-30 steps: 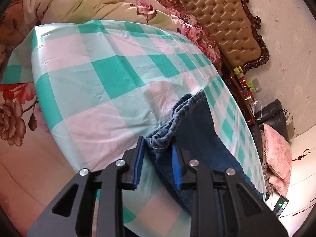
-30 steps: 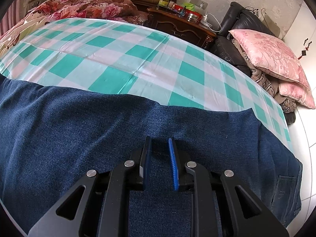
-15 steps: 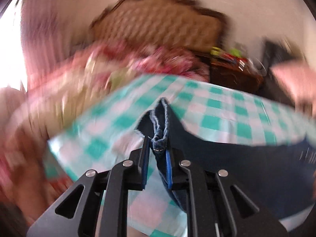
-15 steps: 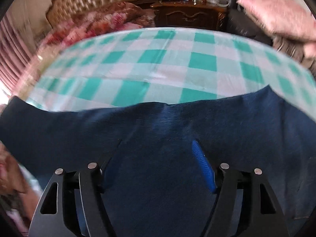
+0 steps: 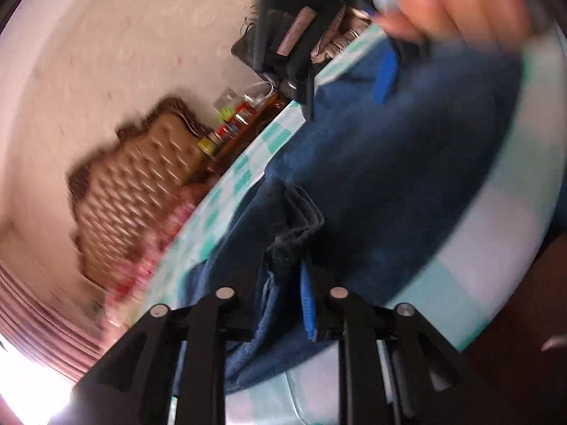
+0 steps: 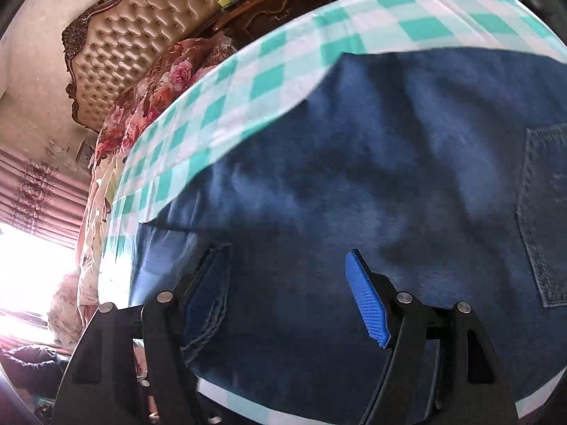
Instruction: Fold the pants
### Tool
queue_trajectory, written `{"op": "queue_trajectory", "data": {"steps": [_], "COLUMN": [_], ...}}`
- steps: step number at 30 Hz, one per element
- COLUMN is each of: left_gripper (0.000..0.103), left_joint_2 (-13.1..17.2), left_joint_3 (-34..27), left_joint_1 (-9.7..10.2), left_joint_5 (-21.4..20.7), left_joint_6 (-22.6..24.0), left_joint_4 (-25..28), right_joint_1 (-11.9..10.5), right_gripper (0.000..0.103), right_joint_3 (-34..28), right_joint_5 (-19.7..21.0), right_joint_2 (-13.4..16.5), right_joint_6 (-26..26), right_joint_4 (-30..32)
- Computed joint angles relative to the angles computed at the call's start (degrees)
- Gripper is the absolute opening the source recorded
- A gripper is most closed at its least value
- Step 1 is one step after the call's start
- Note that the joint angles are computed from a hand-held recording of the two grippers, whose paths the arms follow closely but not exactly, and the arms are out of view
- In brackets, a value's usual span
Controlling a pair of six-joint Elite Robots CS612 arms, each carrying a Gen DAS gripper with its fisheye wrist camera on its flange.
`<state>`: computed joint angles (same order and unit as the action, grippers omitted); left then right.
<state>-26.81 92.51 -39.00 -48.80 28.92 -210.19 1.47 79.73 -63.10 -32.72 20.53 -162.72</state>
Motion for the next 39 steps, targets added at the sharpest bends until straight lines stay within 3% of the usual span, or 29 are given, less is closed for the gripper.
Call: {"op": "queue_trajectory", "data": {"steps": [1, 3, 6, 11, 12, 15, 21, 30, 39], "left_gripper": [0.038, 0.046, 0.047, 0.047, 0.042, 0.033, 0.029, 0.024, 0.024], "left_joint_2": [0.5, 0.2, -0.5, -3.0, -3.7, -5.0, -4.8, -5.4, -7.2], "left_joint_3": [-0.2, 0.2, 0.1, 1.0, 1.2, 1.7, 2.1, 1.4, 2.5], "left_joint_1": [-0.23, 0.08, 0.62, 2.75, 2.98, 3.84, 4.32, 5.82, 6.77], "left_joint_5": [1.7, 2.1, 1.3, -8.3, -10.9, -17.0, -19.9, -23.7, -24.7], "left_joint_6": [0.8, -1.7, -3.2, -4.0, -5.3, -6.9, -8.2, -11.0, -13.6], "left_joint_4": [-1.5, -1.2, 2.0, 9.9, 13.0, 15.1, 13.5, 13.4, 9.8], "right_joint_1": [-0.2, -0.4, -0.6, -0.2, -0.1, 0.0, 0.7, 1.1, 1.5], "right_gripper": [0.069, 0.069, 0.069, 0.069, 0.070, 0.070, 0.070, 0.070, 0.070], "right_joint_3": [0.4, 0.8, 0.5, 0.0, 0.0, -0.7, -2.3, -3.0, -7.3], "right_joint_5": [0.3, 1.4, 3.4, 6.5, 7.2, 11.4, 15.1, 14.8, 21.3], "right_joint_2": [-0.1, -0.2, 0.1, 0.3, 0.3, 0.6, 1.1, 1.2, 3.6], "right_joint_6": [-0.1, -0.3, -1.0, -2.9, -3.1, -3.4, -5.0, -4.2, -2.9], "right_joint_4": [-0.2, -0.6, -0.4, 1.6, 2.2, 5.1, 10.1, 12.5, 20.2]}}
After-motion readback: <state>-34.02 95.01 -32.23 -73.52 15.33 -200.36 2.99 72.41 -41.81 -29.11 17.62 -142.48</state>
